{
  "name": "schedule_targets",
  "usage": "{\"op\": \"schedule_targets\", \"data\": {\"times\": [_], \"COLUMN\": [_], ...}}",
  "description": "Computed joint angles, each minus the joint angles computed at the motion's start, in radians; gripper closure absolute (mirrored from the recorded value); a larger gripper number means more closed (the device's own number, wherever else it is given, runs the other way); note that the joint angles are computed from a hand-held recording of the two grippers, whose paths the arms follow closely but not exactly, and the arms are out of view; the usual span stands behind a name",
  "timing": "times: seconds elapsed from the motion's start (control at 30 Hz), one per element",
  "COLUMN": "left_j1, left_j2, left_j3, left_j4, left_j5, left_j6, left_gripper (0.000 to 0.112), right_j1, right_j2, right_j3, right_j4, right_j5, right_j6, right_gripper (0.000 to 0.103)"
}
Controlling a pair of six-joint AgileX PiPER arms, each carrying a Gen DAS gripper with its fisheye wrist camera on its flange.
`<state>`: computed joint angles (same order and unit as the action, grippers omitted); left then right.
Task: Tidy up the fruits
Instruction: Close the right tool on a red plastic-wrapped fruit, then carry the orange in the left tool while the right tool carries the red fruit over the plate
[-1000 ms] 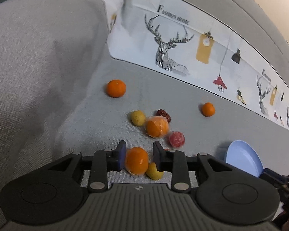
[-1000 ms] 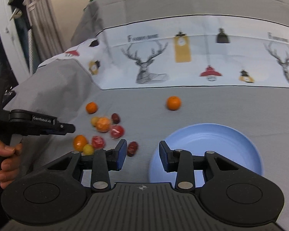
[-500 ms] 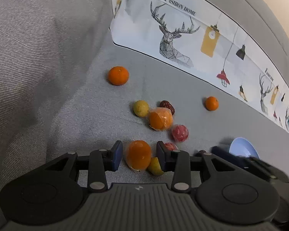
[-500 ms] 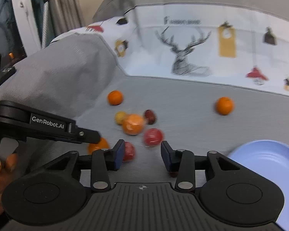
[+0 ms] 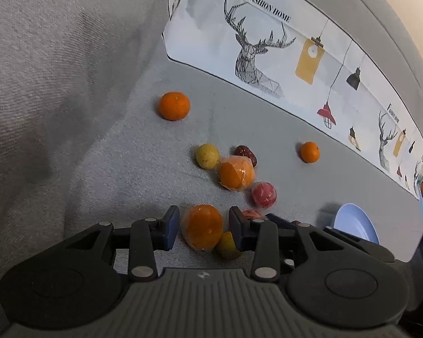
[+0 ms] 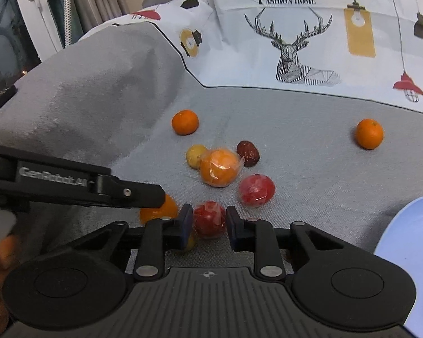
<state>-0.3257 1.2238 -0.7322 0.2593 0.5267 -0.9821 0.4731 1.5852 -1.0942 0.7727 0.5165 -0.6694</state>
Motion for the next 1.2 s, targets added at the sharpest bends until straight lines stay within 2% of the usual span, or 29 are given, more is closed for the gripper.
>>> {"op": "schedule_targets", "data": {"times": [0.13,0.33,0.47,0.6,0.77,1.0,1.13,1.2], "left_j1": [0.000,0.006,0.009,0.010,0.007,-0.023,-0.057,-0.081], "left_j2": [0.020,0.050,0.064,0.076,0.086,0.099,0.096,0.082], "left_j3": [-0.004,-0.023,-0.029,-0.033,-0.033,-0.042,-0.044,-0.038], "left_j4": [-0.015,-0.060,-0.070,-0.065,-0.054,-0.019,0.058,0.115], "left_j5": [-0.007,0.013,0.022,0.022,0.012,0.011,0.022,0.022], "left_j6": [0.015,0.073,0.079,0.073,0.058,0.048,-0.022,-0.075], "left_gripper": [0.070,0.070,0.069,0.067,0.063,0.063,0.076,0.076], "right_j1": [-0.017,-0.025,-0.006,0.003,0.011,0.015,0.004,-0.013], "right_j2": [-0.046,-0.119,-0.132,-0.136,-0.130,-0.125,-0.130,-0.143], "right_j3": [0.019,0.040,0.050,0.057,0.054,0.053,0.050,0.049], "right_j4": [-0.032,-0.183,-0.294,-0.336,-0.356,-0.355,-0.330,-0.303], "right_j5": [0.001,0.047,0.063,0.077,0.082,0.073,0.078,0.085], "right_j6": [0.028,0.128,0.205,0.219,0.227,0.221,0.194,0.168], "right_gripper": [0.076,0.076,0.076,0.076,0.075,0.075,0.076,0.076]}}
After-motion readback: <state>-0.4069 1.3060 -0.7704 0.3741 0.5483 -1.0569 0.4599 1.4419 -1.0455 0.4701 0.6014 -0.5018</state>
